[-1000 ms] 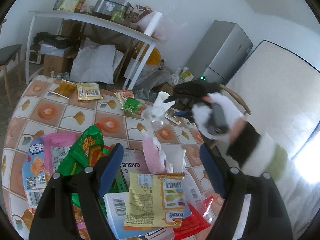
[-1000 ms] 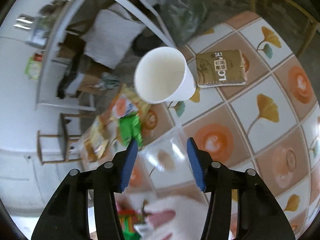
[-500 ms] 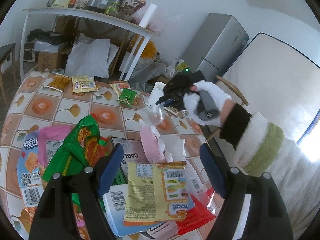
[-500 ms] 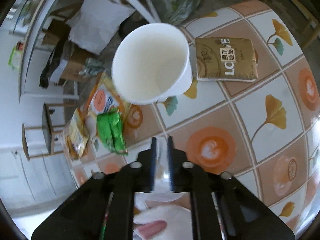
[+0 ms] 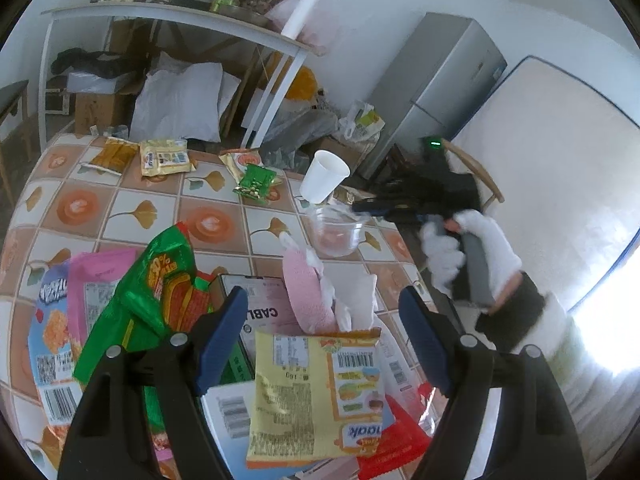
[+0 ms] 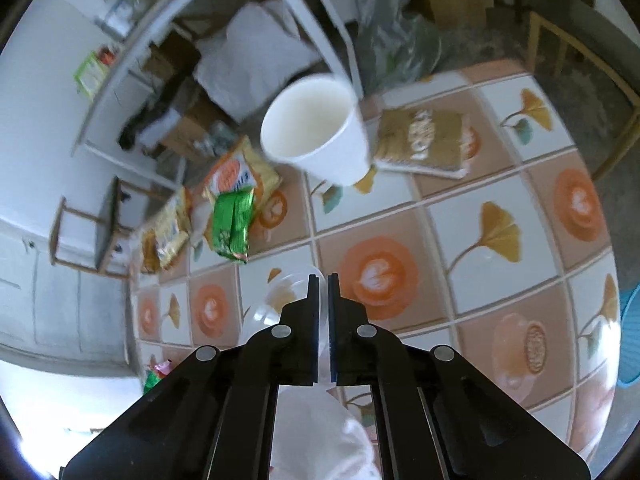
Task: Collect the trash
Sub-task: 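Grasp the clear plastic cup with the right gripper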
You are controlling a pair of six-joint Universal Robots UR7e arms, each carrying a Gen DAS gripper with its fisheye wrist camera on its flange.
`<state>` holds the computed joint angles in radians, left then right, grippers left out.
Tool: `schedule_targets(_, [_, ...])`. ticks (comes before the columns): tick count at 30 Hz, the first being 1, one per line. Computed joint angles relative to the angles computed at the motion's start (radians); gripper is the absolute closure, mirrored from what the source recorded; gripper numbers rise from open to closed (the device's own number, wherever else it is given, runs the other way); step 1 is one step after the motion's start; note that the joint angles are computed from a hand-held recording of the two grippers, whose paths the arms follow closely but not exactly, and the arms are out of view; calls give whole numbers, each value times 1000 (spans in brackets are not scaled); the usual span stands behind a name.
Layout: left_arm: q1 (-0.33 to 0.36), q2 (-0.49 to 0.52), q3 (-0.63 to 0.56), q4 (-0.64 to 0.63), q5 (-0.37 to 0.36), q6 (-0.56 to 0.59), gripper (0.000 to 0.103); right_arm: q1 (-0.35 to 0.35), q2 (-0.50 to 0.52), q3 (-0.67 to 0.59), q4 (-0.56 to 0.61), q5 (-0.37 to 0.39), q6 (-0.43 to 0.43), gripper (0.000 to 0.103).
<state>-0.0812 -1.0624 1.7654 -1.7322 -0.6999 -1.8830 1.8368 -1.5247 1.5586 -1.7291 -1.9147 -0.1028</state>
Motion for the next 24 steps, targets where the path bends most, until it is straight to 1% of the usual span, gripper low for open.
schedule_targets(3, [38,22,-40,-25,-33,123,29,-46,-51,-2,-23,62,-22,101])
schedule_targets(6, [87,62,-100,-69,-83,311,28,-97,-99,-6,-38,116,-38,101])
schedule_targets(7, [108,81,-128,-85,-106,392,29,-117,-117,-8,-38,135,-44,101])
schedule_targets(10, [167,142,-217,-78,-175,555,28,-170,-162,-12,-30,179,-58,101])
schedule_targets(11, [189,160,-238,-90,-205,600,28,-193,-181,-11,-25,196,-66,101])
schedule_targets(12, [220,183,-270,-90,-250,642,29,-208,-194,-10,-18,206,-72,101])
schedule_targets(16, [301,269,-385,-22,-358,729,35,-267,-248,3,-1,241,-102,101])
schedule_targets(20, [351,352,-494,101,-406,769,41,-321,-290,3,21,287,-125,101])
schedule_targets(24, [376,412,-560,188,-445,798,49,-364,-308,-9,46,318,-141,101])
